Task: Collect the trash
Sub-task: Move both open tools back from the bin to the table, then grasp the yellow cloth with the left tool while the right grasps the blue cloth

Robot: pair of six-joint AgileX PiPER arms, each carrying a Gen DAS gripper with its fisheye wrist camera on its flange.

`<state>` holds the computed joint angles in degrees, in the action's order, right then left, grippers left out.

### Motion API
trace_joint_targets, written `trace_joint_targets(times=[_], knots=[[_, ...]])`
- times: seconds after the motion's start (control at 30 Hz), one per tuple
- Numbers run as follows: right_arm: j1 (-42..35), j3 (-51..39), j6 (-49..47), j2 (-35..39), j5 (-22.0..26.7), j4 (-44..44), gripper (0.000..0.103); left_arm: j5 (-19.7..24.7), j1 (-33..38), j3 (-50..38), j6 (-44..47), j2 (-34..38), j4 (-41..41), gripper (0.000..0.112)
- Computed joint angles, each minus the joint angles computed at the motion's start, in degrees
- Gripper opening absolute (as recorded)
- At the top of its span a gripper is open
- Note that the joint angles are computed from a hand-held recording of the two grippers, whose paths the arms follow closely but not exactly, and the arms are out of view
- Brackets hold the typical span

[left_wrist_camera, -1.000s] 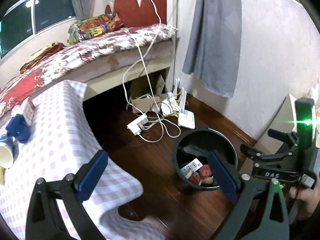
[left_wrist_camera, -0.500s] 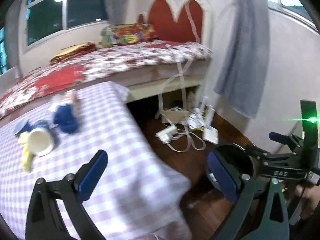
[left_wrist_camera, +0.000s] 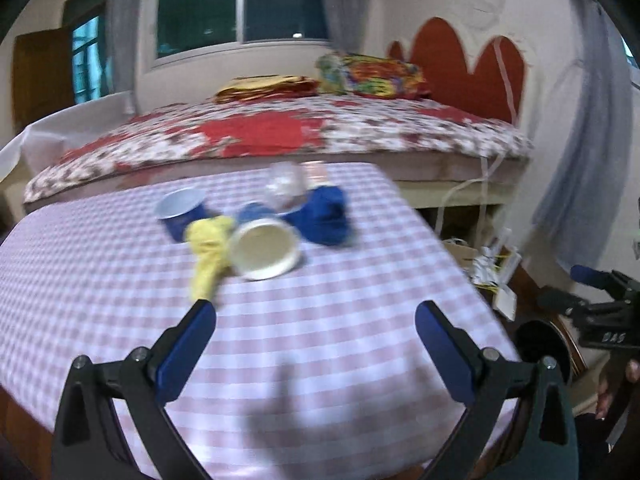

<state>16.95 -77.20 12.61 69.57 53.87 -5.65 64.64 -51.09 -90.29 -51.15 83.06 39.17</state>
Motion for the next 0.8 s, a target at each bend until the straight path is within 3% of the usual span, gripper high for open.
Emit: trace_joint_targets(times=[0.3, 0.53, 0.8], knots=[[11.80, -11.83, 4.27, 11.68, -0.05, -5.99, 0.103, -4.50, 12.82, 8.40, 2.62, -6.06, -5.31, 0.092], [14.88, -22.75, 2.94, 21.74, 1.49, -5.72, 0.085, -9.21, 20.80, 9.65, 7.51, -5.69, -10.56, 0.089], [14.77, -34.64, 0.82, 31.48, 4.43, -4.38, 0.074, -13.44, 27.00, 5.44, 14.16, -1.05, -17.12, 0.083]])
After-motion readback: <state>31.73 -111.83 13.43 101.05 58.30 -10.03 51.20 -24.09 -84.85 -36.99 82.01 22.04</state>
